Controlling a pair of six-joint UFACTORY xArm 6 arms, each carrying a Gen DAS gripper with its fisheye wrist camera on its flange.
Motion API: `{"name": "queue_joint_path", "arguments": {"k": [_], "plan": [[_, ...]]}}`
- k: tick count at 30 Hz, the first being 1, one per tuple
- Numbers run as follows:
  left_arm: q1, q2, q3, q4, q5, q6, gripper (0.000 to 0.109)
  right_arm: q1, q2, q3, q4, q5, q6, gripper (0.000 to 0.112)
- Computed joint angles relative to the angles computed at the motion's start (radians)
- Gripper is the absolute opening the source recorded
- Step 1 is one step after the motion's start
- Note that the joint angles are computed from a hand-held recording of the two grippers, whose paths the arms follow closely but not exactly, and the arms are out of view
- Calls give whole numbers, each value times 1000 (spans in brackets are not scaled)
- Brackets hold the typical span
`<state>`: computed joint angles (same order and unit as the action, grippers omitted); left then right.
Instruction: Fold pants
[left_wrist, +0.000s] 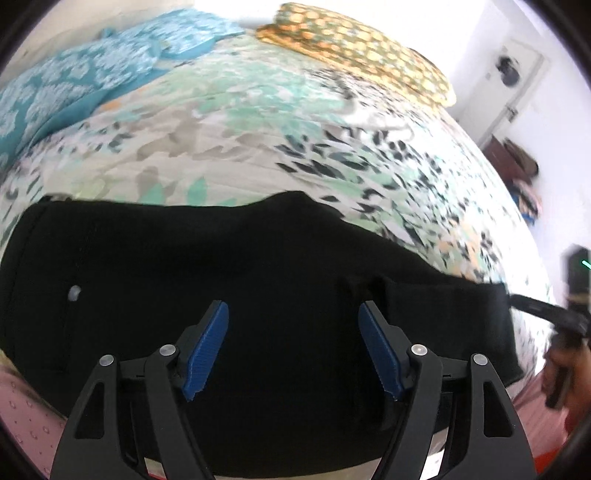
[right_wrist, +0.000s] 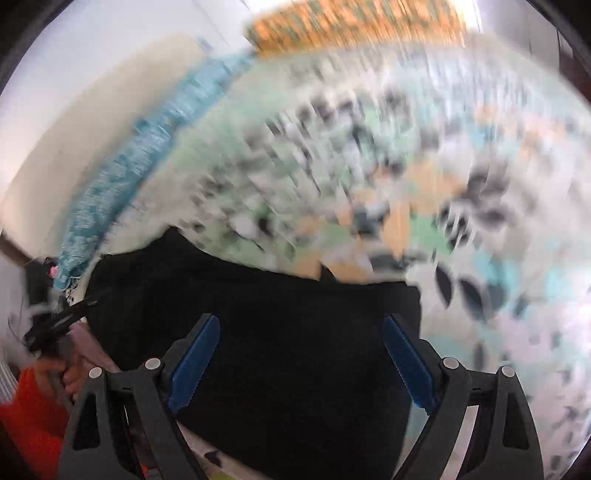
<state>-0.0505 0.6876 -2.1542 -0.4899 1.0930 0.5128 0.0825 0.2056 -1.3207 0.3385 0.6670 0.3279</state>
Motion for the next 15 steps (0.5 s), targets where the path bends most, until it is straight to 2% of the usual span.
{"name": "queue_joint_path", "arguments": {"k": [1,3,4,8,10,12,14,15], "plan": [[-12,-16,28,6,-20,24,74,-3,21,-7,10,17,-10,91],[-17,-43,66,-4,-31,57,74,16,9,-1,-71,-12,11,94],[-12,-47,67,-15,-23,70,74,21,-8,-8,-90,8,16,94],[2,-78,86,-163,52,178,78,34,-168,116,-16,-77,-2,94],[0,-68,64,-209,102,209,81,43,-259,193,79,-82,-30,94],[-12,-47,36,-204,148,202,81,63,-336,289,228,-108,-71,94],[-36,2,-21,-134,211,167,81,86,-370,382,361,-129,-75,94],[-48,25,-46,-93,232,148,81,94,-370,422,373,-138,-52,92]]}}
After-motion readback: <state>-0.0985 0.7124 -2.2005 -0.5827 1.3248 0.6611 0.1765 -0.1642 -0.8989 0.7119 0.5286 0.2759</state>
